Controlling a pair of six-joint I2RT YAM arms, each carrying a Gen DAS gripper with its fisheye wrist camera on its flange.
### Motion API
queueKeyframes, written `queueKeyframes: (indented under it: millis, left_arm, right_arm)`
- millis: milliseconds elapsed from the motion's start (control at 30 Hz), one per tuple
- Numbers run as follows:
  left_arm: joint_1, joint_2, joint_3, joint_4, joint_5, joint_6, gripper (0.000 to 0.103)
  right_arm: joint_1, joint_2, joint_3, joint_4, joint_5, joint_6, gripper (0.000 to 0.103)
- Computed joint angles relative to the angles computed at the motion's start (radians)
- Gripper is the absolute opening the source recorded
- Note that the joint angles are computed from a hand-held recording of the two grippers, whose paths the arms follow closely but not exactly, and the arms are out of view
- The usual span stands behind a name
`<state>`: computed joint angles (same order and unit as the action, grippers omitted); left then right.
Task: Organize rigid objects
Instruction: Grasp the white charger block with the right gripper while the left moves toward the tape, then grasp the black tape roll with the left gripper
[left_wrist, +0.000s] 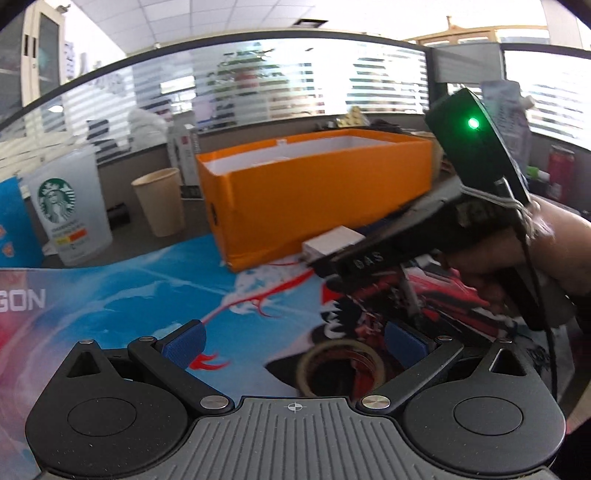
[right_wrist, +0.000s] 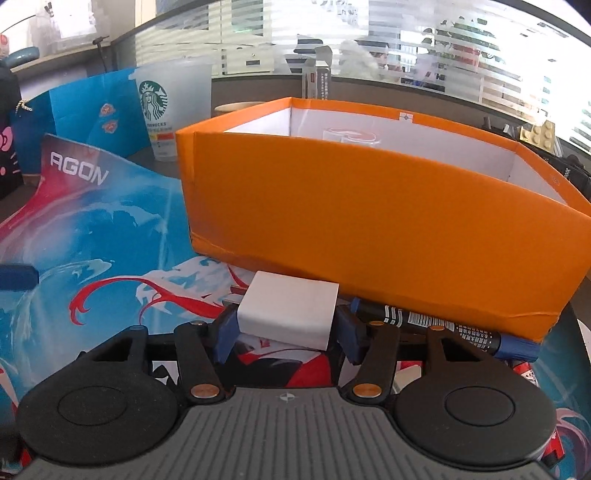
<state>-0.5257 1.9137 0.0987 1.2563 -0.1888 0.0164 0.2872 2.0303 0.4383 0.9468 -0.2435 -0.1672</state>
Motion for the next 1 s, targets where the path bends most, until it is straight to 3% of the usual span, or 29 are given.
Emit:
queueKeyframes:
  millis: [233, 333, 433, 467, 533, 567, 833, 1000]
  left_arm:
    - [-0.014, 0.105, 0.014, 0.037, 0.059, -0.033, 0.102]
    - [-0.025, 0.197, -0.002, 0.155, 0.076, -0.048, 0.102]
    - [-0.014, 0.19, -0.003, 0.148, 0.096, -0.061, 0.1]
    - [-0.017, 0.197, -0.005, 0.163, 0.091, -0.061, 0.092]
    - [-0.027, 0.23, -0.011, 0.228, 0.078, -0.068, 0.061]
    - [-0.031, 0.235, -0.012, 0.242, 0.065, -0.072, 0.053]
    - [0.002, 0.112, -0.008, 0.095, 0.095, -0.12, 0.053]
    - [-0.003, 0.042, -0.014, 0.033, 0.06, -0.139, 0.053]
  right_arm:
    - [-0.017, 0.002, -0.014, 0.019, -0.024, 0.008, 0.052]
    - [-0.023, 0.003, -0.027, 0.036, -0.029, 0.012, 0.052]
    - [-0.023, 0.004, -0.038, 0.053, -0.027, 0.013, 0.052]
    - [-0.023, 0.005, -0.041, 0.056, -0.03, 0.012, 0.052]
    - [-0.028, 0.006, -0.055, 0.082, -0.042, 0.012, 0.052]
    - [-0.03, 0.007, -0.064, 0.098, -0.047, 0.014, 0.052]
    - [-0.061, -0.005, -0.12, 0.153, -0.07, 0.024, 0.052]
    - [-0.082, -0.018, -0.155, 0.188, -0.088, 0.024, 0.052]
